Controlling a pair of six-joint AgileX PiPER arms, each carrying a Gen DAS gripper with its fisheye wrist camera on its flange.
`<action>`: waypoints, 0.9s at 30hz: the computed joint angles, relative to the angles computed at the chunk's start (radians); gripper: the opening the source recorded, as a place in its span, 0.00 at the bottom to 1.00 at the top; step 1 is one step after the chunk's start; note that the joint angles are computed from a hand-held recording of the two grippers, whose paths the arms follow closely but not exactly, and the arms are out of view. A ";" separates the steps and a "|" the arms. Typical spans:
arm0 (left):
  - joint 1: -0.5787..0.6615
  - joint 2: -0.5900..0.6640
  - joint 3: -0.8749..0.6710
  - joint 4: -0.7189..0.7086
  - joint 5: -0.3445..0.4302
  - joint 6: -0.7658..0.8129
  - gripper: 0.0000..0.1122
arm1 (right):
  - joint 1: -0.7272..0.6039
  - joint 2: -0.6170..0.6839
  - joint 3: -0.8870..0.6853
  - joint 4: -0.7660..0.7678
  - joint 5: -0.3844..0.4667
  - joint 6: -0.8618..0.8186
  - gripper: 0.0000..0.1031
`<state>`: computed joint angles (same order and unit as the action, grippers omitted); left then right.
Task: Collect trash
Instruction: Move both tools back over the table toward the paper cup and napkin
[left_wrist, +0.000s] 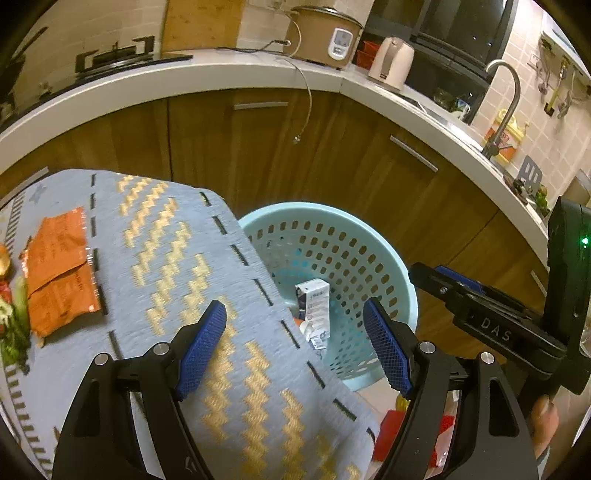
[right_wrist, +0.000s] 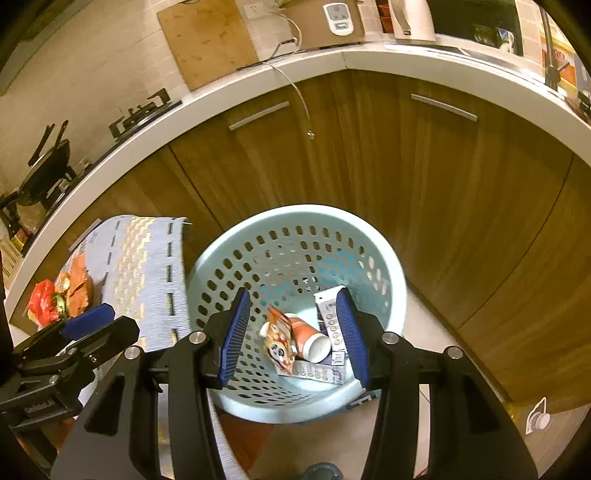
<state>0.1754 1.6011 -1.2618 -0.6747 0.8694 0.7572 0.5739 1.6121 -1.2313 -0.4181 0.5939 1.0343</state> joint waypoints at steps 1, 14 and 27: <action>0.012 -0.009 0.006 -0.008 0.003 0.010 0.67 | 0.013 -0.003 -0.008 -0.011 0.008 0.008 0.44; 0.339 -0.204 0.130 -0.150 0.097 0.243 0.65 | 0.216 0.049 -0.201 -0.115 0.101 0.047 0.44; 0.918 -0.121 0.013 -0.248 0.327 0.469 0.75 | 0.445 0.376 -0.694 0.013 0.245 -0.193 0.44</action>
